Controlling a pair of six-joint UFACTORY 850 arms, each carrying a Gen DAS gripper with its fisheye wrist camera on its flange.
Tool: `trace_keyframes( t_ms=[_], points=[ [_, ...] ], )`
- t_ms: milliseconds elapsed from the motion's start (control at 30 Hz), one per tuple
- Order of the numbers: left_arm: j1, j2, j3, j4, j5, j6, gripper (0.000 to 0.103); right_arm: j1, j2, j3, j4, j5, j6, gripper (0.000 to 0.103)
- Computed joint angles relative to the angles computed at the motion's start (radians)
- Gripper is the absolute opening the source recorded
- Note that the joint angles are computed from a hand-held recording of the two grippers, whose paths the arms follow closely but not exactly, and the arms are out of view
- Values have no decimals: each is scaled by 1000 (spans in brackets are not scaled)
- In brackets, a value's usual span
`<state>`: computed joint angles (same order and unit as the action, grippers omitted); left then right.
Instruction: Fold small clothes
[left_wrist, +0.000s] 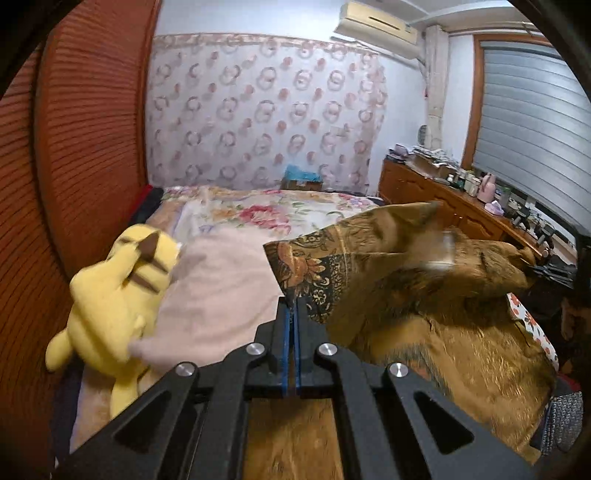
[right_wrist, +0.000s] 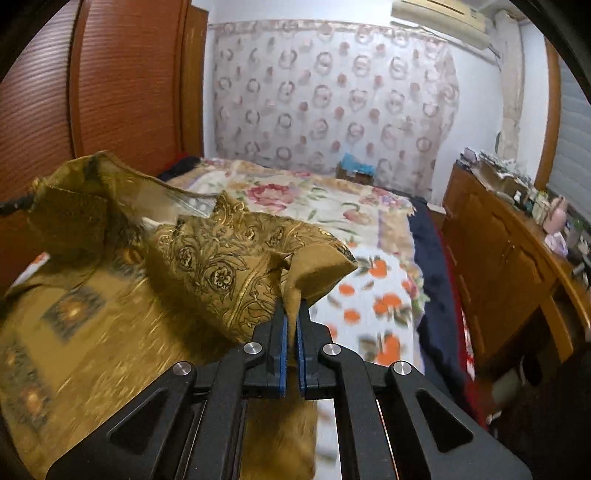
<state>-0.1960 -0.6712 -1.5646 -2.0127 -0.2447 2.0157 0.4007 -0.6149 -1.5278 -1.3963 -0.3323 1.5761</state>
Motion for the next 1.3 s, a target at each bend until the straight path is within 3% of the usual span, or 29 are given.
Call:
trace_keyframes(
  t_ms=[300,400,600,733,833,900,1000,1067,1167,1300],
  points=[
    [30,149,260,-180,-90,161,0,63,155,234,-63,-33,159,1],
    [31,184,311,-149,-74,128,0,68,192,285,-68,-20,199,1],
    [26,225,373,-260,-63,283,0,94,230,365,48,-14,106,2],
    [27,223,363,-249,-47,293,2,89,238,395,-22,4,212,3],
    [29,246,386,-332,-46,389,17,91,240,397,-57,1,242,6],
    [37,256,395,-383,-64,441,47,93,249,402,-92,-5,261,10],
    [48,251,382,-377,-60,421,55,95,273,414,-210,-12,355,18],
    [54,232,357,-362,-49,407,56,95,284,417,-253,-34,389,32],
    [48,192,309,-396,-5,453,56,86,278,394,-256,-57,381,42],
    [40,111,208,-200,48,270,56,67,227,331,-208,-54,301,43]
  ],
)
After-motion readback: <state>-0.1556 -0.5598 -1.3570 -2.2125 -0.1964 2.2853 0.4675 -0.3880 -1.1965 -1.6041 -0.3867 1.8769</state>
